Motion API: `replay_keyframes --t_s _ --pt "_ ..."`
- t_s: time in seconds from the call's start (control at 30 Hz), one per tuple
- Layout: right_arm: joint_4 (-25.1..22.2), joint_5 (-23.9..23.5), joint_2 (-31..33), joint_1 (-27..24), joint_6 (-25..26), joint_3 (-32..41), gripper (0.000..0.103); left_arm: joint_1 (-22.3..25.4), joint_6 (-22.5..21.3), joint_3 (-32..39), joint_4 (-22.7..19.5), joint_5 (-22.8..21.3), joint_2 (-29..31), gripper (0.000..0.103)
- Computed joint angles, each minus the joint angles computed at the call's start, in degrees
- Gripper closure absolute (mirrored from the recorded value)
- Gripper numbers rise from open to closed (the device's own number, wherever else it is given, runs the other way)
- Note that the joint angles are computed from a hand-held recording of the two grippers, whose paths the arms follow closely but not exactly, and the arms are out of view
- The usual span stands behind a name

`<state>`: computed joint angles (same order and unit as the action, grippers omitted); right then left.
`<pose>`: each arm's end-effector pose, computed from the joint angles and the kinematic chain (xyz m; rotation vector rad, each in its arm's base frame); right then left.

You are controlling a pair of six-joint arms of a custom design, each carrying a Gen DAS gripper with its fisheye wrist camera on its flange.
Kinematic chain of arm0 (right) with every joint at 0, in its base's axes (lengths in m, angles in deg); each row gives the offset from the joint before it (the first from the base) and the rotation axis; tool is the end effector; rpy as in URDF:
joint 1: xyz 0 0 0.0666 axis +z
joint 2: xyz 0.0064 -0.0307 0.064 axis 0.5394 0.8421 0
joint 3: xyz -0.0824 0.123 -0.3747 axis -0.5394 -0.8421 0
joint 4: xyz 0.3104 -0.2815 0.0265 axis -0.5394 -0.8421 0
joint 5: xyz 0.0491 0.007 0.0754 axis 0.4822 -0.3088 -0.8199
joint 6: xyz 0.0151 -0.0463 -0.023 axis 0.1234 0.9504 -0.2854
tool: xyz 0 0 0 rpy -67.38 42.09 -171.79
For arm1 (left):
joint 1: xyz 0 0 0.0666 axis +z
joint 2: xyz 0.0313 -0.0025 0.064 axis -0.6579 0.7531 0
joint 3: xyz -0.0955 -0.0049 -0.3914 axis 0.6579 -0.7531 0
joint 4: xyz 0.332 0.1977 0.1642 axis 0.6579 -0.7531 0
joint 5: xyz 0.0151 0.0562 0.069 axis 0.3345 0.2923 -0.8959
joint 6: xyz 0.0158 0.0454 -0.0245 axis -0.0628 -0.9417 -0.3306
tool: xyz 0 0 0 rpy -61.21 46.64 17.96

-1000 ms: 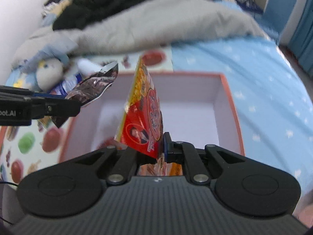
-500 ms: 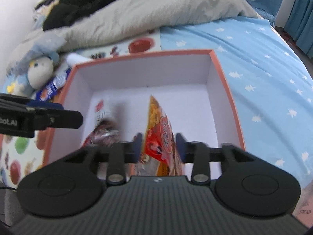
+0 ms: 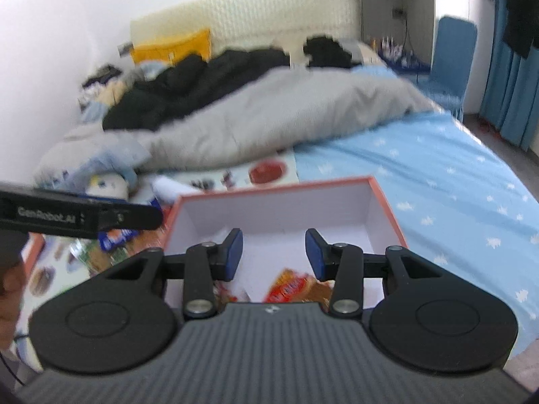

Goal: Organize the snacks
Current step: 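Raise both open tools out of the pink box back toward the snack heap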

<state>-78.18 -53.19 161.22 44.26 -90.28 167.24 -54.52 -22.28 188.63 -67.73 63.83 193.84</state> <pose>0.5151 0.1010 0.5325 0.1021 2.2148 0.1082 0.6344 -0.1651 0.5438 0.4782 2.3301 -0.5588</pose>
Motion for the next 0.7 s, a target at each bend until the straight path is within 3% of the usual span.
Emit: replay_keyframes --t_s 0.23,0.4,0.7 --pt "5.7 1.2 -2.4 4.1 -0.4 -3.5 0.059 2.6 -3.0 -11.6 8.5 -0.2 -8.5 0.034" --pt "8.6 3.0 -3.3 7.3 -2.3 -6.0 0.059 4.6 -2.3 -19.1 13.7 0.1 -14.0 0.034" --pt "10.9 5.5 -3.7 12.6 -3.6 -8.5 0.059 8.7 -2.2 -28.0 16.4 -0.4 -20.1 0.034"
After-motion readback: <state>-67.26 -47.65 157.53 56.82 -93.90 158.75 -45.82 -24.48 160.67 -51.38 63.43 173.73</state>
